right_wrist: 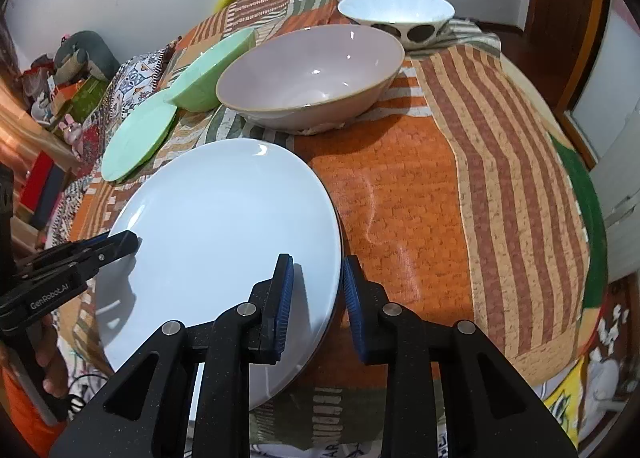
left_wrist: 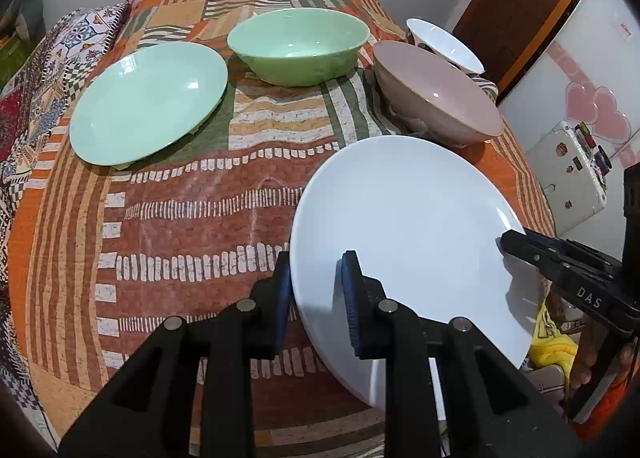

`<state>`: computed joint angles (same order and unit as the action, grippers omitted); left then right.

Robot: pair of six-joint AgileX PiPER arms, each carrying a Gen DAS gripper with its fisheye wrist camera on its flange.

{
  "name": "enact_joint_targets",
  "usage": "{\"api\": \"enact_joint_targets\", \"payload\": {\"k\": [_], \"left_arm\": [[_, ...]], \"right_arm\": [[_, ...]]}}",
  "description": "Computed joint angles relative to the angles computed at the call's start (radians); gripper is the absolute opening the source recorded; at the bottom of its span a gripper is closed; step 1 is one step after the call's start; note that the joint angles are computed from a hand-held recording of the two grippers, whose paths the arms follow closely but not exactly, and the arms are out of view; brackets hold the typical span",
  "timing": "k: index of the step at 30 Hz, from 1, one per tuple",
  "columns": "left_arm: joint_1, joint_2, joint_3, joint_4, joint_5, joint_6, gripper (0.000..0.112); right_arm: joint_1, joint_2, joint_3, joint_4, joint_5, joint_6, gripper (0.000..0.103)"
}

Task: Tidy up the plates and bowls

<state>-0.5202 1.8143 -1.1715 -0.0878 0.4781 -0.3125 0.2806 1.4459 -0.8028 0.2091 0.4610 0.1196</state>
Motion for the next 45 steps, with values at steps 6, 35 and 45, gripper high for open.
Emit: {"api": "enact_joint_targets", "payload": {"k": [6,35,45], "left_arm": [[0.002,0.01,-0.001,-0.006,0.007,0.01,0.023],[0.223,-0.26,0.093,0.276,0.009,-0.174,0.051],[0.38,-0.151,0.01,0.222,0.005,-0.072,0.052]], "right_arm": [[-0.038,-0.009,0.014,0.097,0.006,-0.113,0.029],[0.159,0.079,-0.294,-0.073,-0.005,0.002,0.044],[0.211,0.291,-0.531,-0.004,0.074,-0.105,0.044]]}}
